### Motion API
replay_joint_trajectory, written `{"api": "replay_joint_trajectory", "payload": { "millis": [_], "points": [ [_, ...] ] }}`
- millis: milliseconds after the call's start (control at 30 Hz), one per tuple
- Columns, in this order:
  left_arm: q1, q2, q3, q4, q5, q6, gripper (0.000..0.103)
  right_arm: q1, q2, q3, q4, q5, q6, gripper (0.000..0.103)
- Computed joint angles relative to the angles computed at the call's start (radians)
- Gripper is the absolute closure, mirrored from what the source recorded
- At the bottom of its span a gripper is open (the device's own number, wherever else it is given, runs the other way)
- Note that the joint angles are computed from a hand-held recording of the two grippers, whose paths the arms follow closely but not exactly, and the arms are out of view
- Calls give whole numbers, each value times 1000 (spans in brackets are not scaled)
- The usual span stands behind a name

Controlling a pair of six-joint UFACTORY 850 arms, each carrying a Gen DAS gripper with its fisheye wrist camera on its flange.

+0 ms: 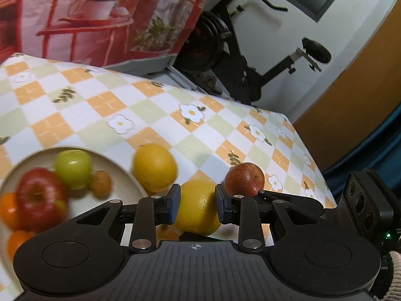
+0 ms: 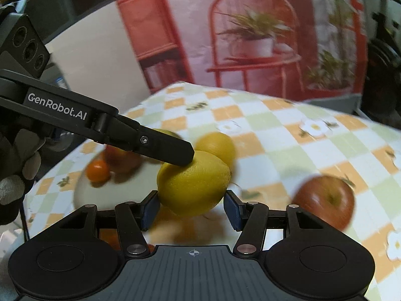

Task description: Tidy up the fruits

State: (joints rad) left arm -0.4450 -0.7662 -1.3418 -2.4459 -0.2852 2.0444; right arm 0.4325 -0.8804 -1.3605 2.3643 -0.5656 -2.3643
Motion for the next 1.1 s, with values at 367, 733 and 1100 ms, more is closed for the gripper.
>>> {"api": "replay_joint_trajectory", "payload": {
  "millis": [367, 733, 1100],
  "points": [
    [45, 79, 123, -237, 7, 186, 72, 69, -67, -179, -298, 81, 232, 51],
    [92, 55, 119, -187, -1, 112, 73, 111, -161, -342, -501, 200, 391, 51],
    [75, 72, 157, -462, -47, 344, 73, 115, -180, -372, -518, 232, 414, 51]
  ]
}}
